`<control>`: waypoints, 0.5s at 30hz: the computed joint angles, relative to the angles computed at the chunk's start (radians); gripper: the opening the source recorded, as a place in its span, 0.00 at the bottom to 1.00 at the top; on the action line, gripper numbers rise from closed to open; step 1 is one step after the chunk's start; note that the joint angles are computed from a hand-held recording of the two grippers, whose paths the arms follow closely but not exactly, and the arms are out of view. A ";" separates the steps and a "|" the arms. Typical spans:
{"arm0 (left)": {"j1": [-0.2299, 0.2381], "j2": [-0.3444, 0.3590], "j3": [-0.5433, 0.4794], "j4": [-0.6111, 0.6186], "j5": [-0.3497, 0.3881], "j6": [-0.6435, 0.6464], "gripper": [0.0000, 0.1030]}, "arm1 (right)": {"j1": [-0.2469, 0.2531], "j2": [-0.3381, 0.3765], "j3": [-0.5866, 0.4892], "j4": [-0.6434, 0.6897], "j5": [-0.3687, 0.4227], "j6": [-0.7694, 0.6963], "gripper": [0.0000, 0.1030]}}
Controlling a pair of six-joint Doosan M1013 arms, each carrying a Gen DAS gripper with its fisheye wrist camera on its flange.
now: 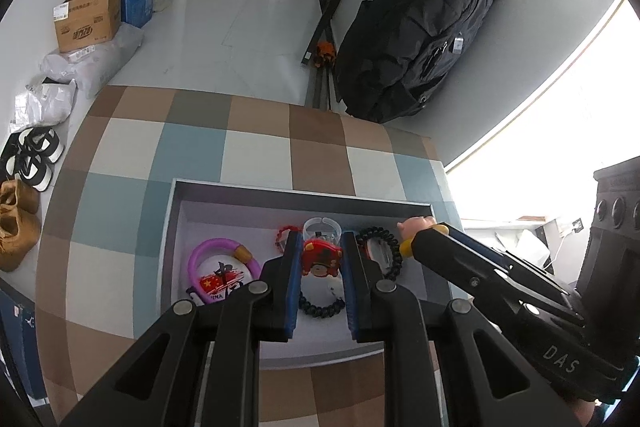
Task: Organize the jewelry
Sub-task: 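Carry both items into the grey box and open both grippers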
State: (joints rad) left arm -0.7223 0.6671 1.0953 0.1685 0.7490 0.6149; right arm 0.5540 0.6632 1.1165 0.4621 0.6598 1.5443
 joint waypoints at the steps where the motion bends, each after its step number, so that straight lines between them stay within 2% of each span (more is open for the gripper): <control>1: 0.000 0.002 -0.002 -0.001 0.005 0.002 0.14 | -0.001 0.000 0.000 0.001 0.001 0.002 0.29; 9: 0.000 0.009 -0.011 0.002 0.028 0.000 0.14 | -0.009 -0.001 0.007 0.039 0.008 0.005 0.29; 15: 0.003 0.006 -0.006 0.004 0.018 -0.036 0.14 | -0.012 -0.009 0.020 0.047 -0.010 0.007 0.30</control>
